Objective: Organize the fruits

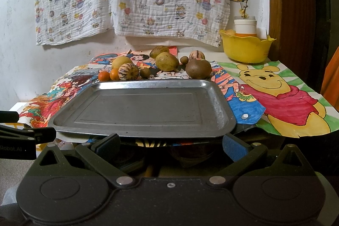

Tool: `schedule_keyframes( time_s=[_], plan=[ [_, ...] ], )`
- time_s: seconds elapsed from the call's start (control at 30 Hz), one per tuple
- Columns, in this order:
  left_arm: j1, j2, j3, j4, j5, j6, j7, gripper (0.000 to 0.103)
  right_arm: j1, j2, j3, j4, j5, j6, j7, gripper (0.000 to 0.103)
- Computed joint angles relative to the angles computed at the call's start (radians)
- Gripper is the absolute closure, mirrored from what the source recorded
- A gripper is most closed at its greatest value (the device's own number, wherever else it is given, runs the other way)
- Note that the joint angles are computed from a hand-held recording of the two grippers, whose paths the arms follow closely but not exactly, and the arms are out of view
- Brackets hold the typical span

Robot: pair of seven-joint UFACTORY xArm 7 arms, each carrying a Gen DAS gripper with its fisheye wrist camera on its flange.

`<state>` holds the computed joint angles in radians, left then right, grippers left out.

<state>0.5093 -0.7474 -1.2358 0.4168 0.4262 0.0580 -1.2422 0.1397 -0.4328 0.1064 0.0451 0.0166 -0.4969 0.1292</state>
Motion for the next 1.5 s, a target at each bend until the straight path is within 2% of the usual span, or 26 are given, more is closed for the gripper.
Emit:
schedule_keyframes(
  time_s=[0.93,1.17,1.5],
  plan=[
    [0.018,0.012,-0.015,-0.004,-0.008,-0.017,-0.011,0.0,0.0,-0.005,0.005,-0.001,-0.002,0.013,0.005,0.0],
    [0.029,0.02,-0.017,0.002,-0.009,-0.016,-0.006,0.0,0.012,0.017,-0.037,0.006,-0.035,0.012,0.016,0.0],
    [0.066,0.04,-0.003,0.0,-0.019,-0.092,0.053,0.0,0.023,0.03,-0.07,0.048,-0.076,0.083,0.023,0.0]
  ],
)
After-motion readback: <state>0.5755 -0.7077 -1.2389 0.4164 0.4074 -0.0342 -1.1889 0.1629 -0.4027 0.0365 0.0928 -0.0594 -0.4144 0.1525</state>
